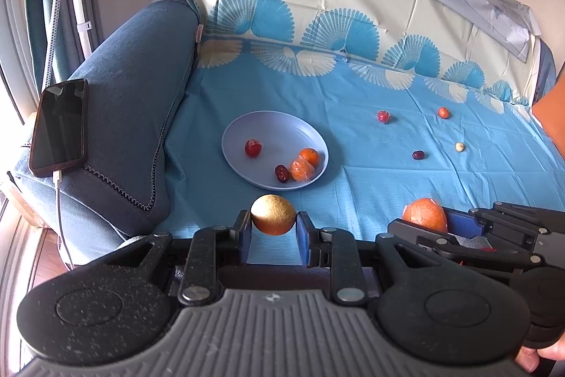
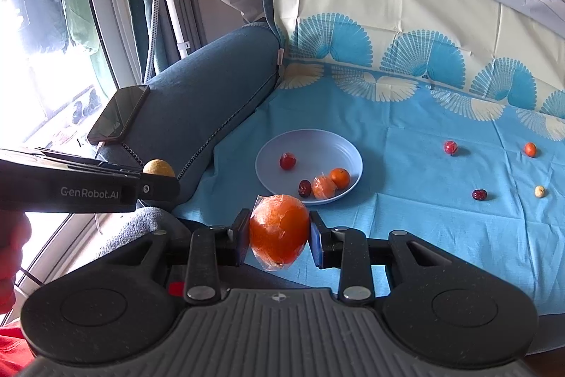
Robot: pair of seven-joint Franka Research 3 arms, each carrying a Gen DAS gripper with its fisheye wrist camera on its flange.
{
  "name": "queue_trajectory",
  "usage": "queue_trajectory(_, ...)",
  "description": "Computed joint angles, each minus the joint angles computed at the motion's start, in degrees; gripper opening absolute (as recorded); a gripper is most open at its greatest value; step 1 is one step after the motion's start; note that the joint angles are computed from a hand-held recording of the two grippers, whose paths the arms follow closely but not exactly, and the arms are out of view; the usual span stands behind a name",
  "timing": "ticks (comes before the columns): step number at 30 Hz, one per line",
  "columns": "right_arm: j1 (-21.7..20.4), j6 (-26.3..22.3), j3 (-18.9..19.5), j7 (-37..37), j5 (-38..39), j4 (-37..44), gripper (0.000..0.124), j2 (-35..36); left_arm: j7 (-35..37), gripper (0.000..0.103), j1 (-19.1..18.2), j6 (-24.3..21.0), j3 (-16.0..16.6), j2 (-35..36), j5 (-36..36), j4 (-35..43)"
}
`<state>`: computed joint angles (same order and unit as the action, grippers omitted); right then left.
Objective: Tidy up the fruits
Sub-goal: 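Carry the wrapped orange and golden fruit over the plate with both tools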
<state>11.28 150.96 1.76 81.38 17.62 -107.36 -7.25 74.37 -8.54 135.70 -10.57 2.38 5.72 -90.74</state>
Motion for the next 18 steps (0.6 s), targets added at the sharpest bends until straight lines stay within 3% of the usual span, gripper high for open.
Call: queue_trajectory(18, -0.5, -1.3, -0.2, 2.4, -1.0, 2.6, 0.035, 3.2, -0.4, 0.029, 0.1, -3.8, 0.0, 5.7, 0.6, 6.7)
